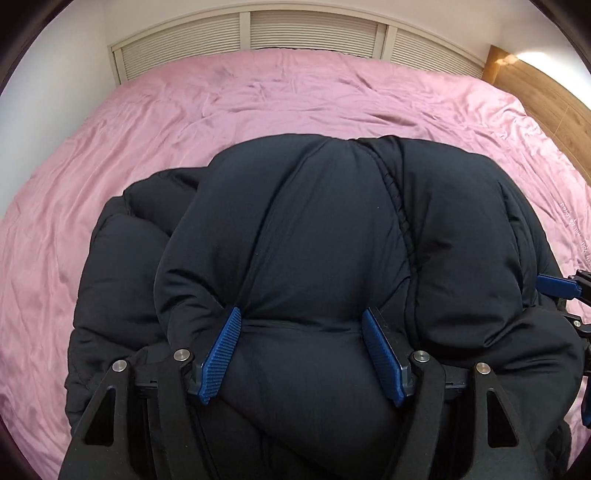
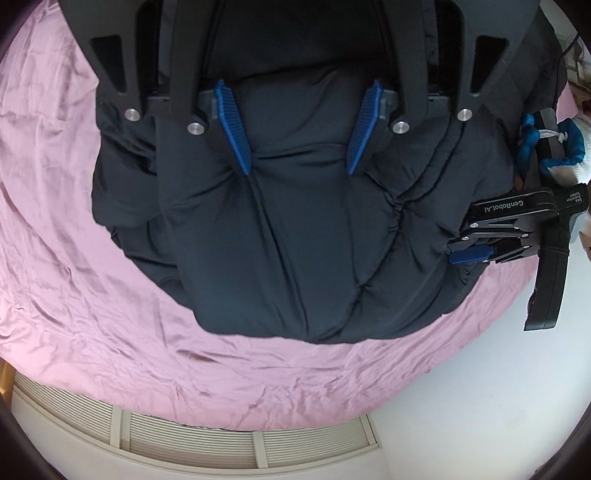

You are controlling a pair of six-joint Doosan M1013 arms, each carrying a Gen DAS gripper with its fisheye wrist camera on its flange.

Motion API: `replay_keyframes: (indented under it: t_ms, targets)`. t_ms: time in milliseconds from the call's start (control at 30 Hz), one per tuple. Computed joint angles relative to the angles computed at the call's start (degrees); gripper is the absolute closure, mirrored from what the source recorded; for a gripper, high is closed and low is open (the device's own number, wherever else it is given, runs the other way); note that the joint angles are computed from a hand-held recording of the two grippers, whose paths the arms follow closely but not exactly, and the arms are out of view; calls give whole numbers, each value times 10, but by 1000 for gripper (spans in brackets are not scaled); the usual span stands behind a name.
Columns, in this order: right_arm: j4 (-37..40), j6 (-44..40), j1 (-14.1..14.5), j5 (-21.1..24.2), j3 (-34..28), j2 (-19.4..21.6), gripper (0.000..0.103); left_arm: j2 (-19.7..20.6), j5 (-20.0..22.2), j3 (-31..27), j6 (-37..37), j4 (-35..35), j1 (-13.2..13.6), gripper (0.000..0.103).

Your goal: Fold large clothes

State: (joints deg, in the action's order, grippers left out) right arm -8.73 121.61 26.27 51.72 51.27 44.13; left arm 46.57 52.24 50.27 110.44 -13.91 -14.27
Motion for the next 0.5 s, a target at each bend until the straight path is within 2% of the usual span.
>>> replay_keyframes:
  t_ms: [200,367,500]
  targets:
    - [-18,34,1,-18,15,16,50,6,-40,21,-14,32,-8,33]
    - [-36,39,2,-5,3,31,50,20,-42,12,-25,53,-12,32]
    - [-40,37,5,21,-12,35,50,21,-21,2,-28,67,-14,32]
